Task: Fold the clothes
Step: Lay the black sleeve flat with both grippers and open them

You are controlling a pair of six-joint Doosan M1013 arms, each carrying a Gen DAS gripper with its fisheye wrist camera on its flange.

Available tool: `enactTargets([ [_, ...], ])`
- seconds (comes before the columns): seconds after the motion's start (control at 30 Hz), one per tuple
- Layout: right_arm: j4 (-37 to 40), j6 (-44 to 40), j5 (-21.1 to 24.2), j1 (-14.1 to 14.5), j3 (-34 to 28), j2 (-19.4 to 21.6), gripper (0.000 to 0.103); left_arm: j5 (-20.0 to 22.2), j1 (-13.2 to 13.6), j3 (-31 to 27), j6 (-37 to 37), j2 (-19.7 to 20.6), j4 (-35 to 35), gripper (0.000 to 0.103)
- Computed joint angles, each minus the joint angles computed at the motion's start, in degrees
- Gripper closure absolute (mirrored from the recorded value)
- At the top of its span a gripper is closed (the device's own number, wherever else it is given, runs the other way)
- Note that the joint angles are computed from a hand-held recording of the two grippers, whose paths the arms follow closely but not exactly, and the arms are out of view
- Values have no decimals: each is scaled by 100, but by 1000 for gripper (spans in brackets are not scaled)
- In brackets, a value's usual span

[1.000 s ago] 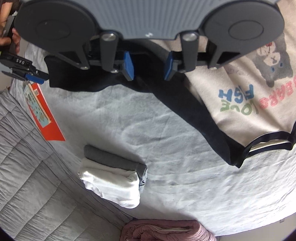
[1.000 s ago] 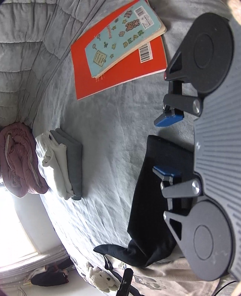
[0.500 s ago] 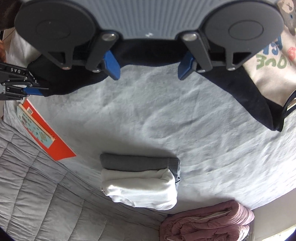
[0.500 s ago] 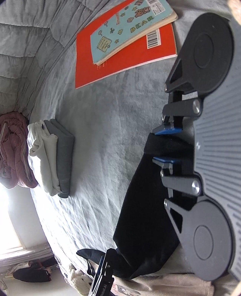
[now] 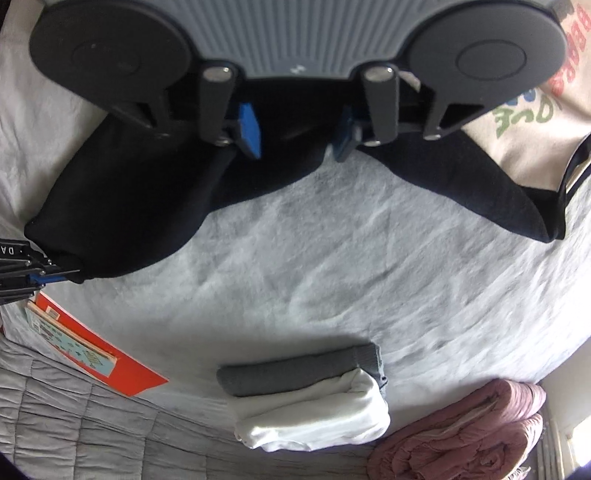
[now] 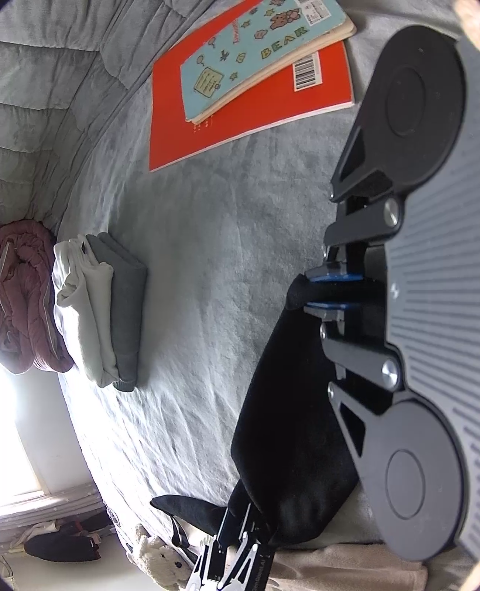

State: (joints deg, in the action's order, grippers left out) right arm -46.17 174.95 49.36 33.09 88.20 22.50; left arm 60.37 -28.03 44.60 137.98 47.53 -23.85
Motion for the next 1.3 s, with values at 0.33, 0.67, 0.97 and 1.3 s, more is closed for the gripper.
enactTargets([
  [0.33, -1193, 1223, 1170, 163, -122, 138, 93, -1731, -53, 643, -189, -307, -1166, 95],
  [0.67, -1374, 879, 2197, -185, -659, 339, 93, -1937, -334, -283, -1270, 301, -1095, 94],
  [0.97, -776, -256, 2307, -600, -903, 597, 93, -1832, -504, -862, -1972, 794, -452, 93],
  [1.3, -1314, -158, 2773, -642, -1046, 992, 72, -2028, -512, -752, -1693, 789, -601, 67],
])
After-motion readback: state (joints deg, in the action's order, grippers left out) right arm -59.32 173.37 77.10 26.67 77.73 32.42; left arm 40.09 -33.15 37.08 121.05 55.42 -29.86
